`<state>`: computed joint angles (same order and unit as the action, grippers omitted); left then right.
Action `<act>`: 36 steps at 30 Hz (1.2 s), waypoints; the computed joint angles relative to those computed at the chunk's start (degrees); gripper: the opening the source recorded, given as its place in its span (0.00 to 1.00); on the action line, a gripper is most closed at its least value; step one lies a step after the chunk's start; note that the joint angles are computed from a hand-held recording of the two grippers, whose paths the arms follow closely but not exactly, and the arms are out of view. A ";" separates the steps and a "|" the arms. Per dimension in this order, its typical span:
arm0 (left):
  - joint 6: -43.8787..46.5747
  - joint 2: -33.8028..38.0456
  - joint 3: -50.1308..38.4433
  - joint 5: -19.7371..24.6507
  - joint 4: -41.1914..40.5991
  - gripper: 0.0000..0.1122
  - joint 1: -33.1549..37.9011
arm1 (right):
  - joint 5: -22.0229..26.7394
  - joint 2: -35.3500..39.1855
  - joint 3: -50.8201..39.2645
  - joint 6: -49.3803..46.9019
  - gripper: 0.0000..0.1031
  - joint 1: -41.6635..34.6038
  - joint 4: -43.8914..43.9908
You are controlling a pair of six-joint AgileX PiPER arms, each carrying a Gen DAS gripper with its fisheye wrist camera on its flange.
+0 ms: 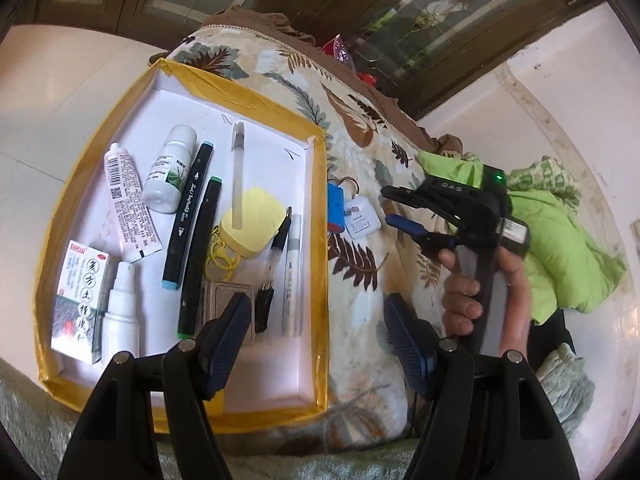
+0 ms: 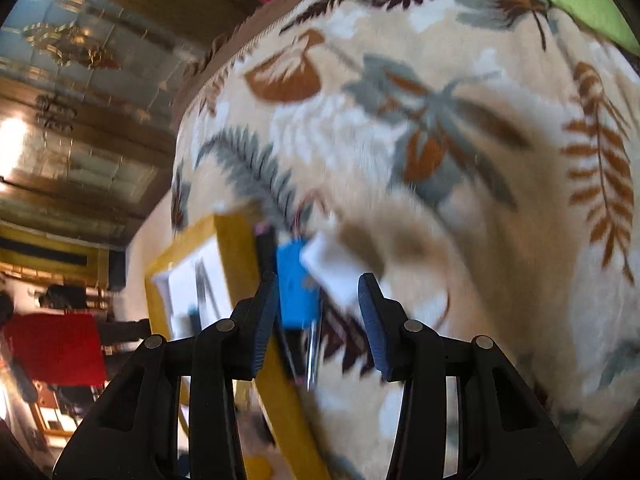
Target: Organize rigid objects
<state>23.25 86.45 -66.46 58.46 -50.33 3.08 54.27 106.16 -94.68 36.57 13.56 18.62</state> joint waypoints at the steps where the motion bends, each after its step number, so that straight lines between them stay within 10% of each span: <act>1: 0.57 0.28 0.19 -0.37 -0.26 0.62 -0.09 | 0.64 1.60 -1.63 -0.63 0.40 0.02 0.01; 9: 2.29 0.61 1.11 -2.06 -1.38 0.62 -0.66 | 13.60 10.57 -15.51 -2.27 0.43 4.17 -9.93; 36: -8.46 1.73 -8.61 -0.31 7.20 0.62 -6.73 | 6.40 1.44 -5.32 -2.87 0.26 1.06 -3.79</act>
